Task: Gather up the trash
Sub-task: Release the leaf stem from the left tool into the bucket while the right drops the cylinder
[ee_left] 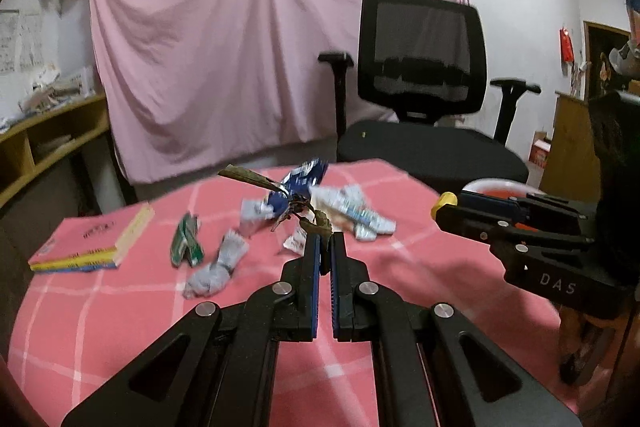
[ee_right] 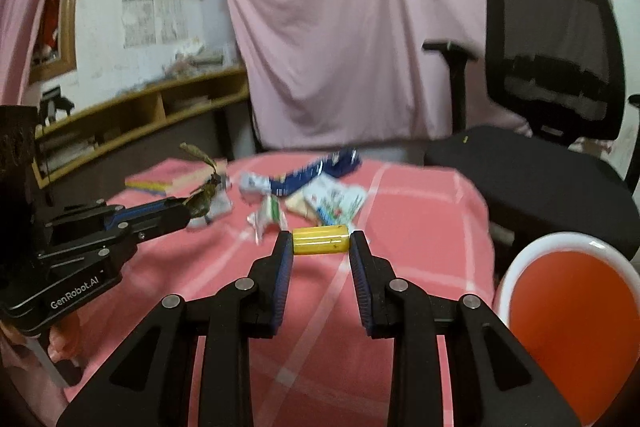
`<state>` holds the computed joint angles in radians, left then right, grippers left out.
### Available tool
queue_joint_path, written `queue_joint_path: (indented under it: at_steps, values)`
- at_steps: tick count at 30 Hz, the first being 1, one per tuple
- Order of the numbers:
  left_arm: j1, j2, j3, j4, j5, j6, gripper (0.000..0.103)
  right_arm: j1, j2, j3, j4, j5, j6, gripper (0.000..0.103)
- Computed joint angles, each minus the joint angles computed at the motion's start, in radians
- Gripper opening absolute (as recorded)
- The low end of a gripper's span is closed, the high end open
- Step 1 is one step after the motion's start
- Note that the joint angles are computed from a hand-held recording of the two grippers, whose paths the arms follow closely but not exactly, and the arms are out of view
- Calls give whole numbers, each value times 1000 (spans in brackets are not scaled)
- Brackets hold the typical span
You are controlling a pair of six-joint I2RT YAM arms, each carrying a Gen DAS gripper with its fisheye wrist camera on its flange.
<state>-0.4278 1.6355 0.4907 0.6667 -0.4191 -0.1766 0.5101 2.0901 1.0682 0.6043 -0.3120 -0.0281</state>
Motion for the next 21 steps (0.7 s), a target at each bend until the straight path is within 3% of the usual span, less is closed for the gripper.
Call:
queue_joint_path:
  at_steps: [9, 13, 21]
  values:
    - [-111, -3, 37, 92, -89, 116, 3, -40, -62, -195, 408, 87, 64, 27]
    - [-151, 20, 86, 96, -85, 158, 3, -69, -75, -229, 485, 115, 87, 27]
    - [-200, 108, 216, 88, -42, 208, 3, -143, -100, -265, 521, 164, 130, 27]
